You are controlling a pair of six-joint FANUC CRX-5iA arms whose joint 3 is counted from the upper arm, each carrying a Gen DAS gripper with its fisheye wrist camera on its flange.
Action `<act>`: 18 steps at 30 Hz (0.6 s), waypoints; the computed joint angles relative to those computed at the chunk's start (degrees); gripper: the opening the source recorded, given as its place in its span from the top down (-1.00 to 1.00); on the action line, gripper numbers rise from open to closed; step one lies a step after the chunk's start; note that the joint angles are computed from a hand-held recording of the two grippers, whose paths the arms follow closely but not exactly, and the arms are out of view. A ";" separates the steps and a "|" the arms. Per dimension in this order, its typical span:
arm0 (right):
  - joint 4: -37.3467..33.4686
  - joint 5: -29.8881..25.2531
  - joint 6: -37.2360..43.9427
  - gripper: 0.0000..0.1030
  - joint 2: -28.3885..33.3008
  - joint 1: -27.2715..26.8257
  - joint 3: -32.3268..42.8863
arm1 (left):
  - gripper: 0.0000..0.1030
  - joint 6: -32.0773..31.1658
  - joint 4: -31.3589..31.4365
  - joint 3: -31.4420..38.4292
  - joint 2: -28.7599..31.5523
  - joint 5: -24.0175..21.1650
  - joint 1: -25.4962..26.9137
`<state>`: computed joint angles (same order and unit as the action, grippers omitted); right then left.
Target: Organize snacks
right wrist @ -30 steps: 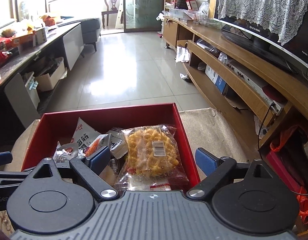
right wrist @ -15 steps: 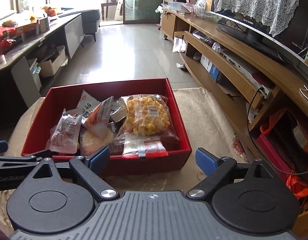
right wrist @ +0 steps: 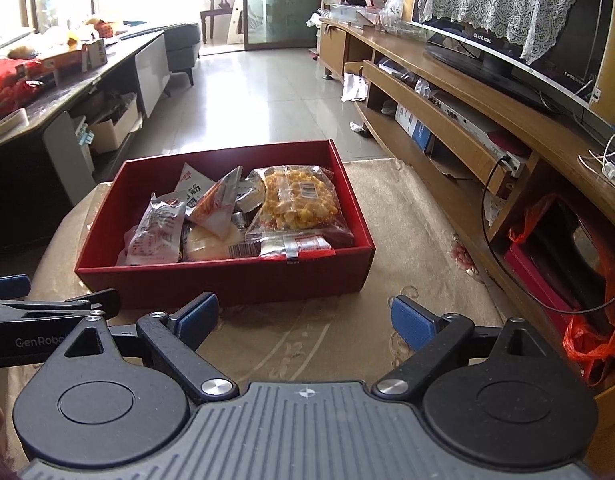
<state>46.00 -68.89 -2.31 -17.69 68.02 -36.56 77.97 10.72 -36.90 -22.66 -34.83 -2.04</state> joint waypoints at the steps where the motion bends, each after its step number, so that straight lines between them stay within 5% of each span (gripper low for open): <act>1: -0.10 -0.26 -0.17 -0.87 -0.35 0.41 -0.19 | -0.95 -0.57 0.55 -0.47 -0.57 -0.28 0.24; 10: -1.10 -4.62 -3.36 -0.88 -1.83 4.86 -0.99 | -0.95 -9.31 9.53 -5.74 -5.75 -2.77 2.75; 18: -2.48 -8.27 -5.55 -0.89 -3.36 9.45 -1.94 | -0.94 -7.41 6.83 -7.37 -10.28 -3.83 2.62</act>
